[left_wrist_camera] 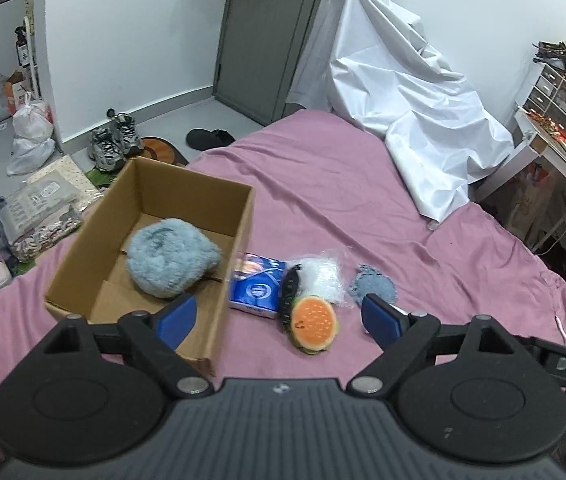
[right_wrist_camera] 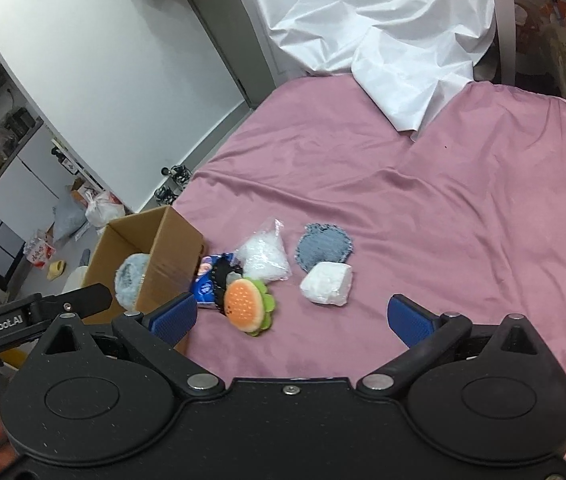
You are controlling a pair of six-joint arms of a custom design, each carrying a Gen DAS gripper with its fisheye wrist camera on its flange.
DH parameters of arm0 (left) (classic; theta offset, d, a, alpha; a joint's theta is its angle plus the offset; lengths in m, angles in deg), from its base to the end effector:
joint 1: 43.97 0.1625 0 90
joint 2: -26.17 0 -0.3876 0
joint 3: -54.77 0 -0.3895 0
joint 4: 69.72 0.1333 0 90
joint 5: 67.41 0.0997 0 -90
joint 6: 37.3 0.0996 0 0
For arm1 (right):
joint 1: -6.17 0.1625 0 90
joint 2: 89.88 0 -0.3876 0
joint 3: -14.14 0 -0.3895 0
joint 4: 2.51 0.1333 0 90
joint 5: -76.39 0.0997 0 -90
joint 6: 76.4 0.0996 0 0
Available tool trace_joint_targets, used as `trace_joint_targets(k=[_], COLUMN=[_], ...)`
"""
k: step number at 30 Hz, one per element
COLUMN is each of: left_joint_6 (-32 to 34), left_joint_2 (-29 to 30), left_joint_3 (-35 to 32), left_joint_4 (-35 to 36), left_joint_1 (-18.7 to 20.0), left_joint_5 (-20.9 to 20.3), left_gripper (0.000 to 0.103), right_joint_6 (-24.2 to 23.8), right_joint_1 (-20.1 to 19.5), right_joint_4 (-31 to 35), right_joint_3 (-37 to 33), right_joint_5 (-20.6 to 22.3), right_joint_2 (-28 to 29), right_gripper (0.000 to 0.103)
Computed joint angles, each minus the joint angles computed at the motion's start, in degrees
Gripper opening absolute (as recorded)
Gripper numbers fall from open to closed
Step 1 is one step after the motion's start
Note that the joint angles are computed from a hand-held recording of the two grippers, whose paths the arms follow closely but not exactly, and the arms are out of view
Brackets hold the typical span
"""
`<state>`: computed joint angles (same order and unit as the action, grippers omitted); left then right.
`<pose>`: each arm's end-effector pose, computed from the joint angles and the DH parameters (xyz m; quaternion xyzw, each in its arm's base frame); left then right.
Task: Organize soft objects
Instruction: 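Move the left gripper to the burger plush and close on it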
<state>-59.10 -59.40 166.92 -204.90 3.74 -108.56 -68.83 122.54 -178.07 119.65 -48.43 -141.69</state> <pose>-0.1781 -0.5054 0.3443 0.0941 0.8961 -0.3412 0.2678 0.3341 -0.5019 0.1364 0.0688 -0.9186 0.3345 0.1988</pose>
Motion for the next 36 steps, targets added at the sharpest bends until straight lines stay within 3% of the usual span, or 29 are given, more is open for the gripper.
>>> trace_joint_targets(k=[12,21,31,36], left_joint_6=[-4.1,-8.6,-14.7,-17.7], left_joint_2=[5.9,11.5,16.1,17.9], left_joint_3=[1.4,0.1,-0.9,-1.6], left_joint_4=[-5.8,-8.0,-10.5,-11.3], left_joint_1=[1.1,3.5,7.1,8.4], left_joint_5=[0.1,-0.1,-2.3,-3.3], left_gripper=[0.085,0.082,0.072,0.063], right_joint_6=[-6.1,-10.6,-15.1,-18.5], right_joint_1=[-3.8,-7.3,-10.7,-11.5], right_joint_4=[-2.0,1.1,7.3,9.3], right_joint_3=[1.1,-1.3,-4.1,-5.4], right_joint_5=[2.8,6.8,13.8,14.6], right_joint_2=[-0.6,0.6,2.4,3.4], right_gripper=[0.100,0.089,0.074,0.069])
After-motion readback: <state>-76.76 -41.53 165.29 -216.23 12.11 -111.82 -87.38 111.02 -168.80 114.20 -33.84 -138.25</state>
